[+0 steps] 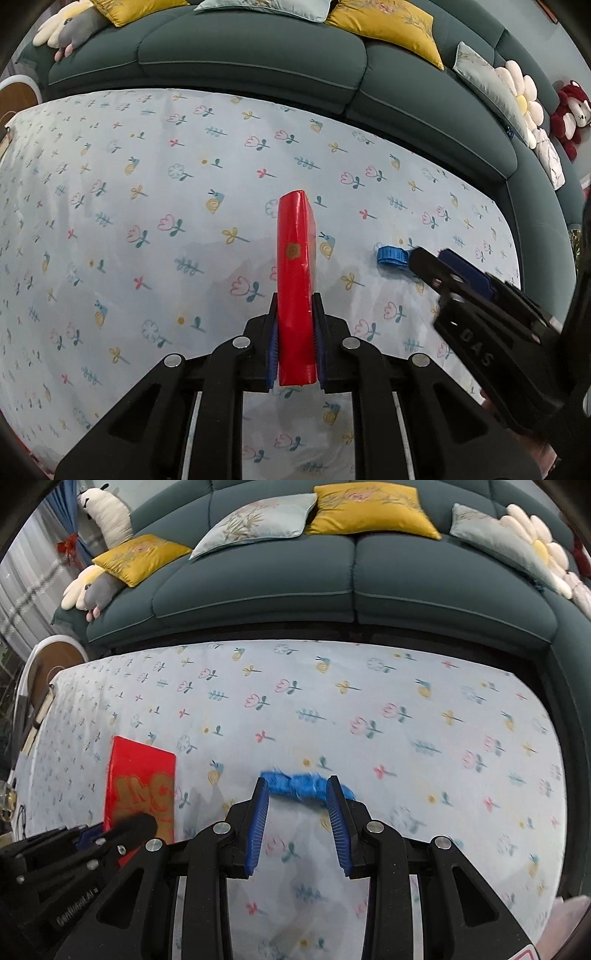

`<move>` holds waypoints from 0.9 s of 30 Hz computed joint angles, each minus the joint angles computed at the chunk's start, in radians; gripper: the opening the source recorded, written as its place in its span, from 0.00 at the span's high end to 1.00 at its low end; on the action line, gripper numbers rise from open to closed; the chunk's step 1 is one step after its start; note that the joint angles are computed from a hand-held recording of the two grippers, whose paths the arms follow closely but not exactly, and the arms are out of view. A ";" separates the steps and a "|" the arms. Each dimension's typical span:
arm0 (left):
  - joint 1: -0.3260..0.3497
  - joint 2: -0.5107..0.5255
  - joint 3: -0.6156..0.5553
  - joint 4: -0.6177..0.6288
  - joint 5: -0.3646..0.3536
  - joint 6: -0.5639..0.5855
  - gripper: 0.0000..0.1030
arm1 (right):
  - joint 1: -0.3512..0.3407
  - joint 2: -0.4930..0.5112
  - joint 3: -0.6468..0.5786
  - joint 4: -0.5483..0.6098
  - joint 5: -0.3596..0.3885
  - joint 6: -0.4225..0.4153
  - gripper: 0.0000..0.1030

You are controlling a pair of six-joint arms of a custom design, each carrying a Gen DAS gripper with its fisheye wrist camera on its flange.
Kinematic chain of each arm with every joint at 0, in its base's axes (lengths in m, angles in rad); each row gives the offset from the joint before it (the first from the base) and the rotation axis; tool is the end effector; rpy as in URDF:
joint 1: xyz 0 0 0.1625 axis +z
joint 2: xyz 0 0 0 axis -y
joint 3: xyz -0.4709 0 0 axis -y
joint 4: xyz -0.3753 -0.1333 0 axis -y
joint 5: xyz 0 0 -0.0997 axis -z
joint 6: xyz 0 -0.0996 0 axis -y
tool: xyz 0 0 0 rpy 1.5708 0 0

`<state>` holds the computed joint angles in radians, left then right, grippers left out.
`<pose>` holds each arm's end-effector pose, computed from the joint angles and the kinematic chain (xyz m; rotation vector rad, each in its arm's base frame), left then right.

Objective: Collect trash
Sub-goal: 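Grasp the red box with the left tool while the right tool grasps the blue cord, then carry the red box and blue cord over the bin while both tools open to drop them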

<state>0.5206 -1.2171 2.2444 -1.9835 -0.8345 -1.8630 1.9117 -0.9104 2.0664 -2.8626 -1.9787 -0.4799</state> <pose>-0.2440 -0.3707 0.1652 -0.6613 2.2607 -0.8114 0.2727 -0.4882 0.1138 1.0509 -2.5113 0.1456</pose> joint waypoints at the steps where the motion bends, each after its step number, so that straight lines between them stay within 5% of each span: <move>1: 0.009 0.007 -0.002 -0.009 -0.001 0.012 0.85 | -0.001 0.012 -0.005 -0.005 -0.007 -0.012 0.59; 9: 0.021 0.027 0.015 -0.062 -0.003 0.037 0.85 | -0.041 0.019 0.011 0.019 0.013 -0.030 0.60; 14: 0.007 0.033 0.029 -0.095 -0.011 0.022 0.85 | -0.044 -0.005 0.069 -0.043 -0.006 -0.063 0.76; 27: -0.080 0.148 0.000 -0.161 -0.109 0.008 0.86 | -0.104 -0.210 0.239 0.016 -0.001 -0.054 0.80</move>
<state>0.4402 -1.0693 2.2441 -2.1443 -0.9437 -1.8549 1.8074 -1.1202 2.3052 -2.8464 -1.9798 -0.5343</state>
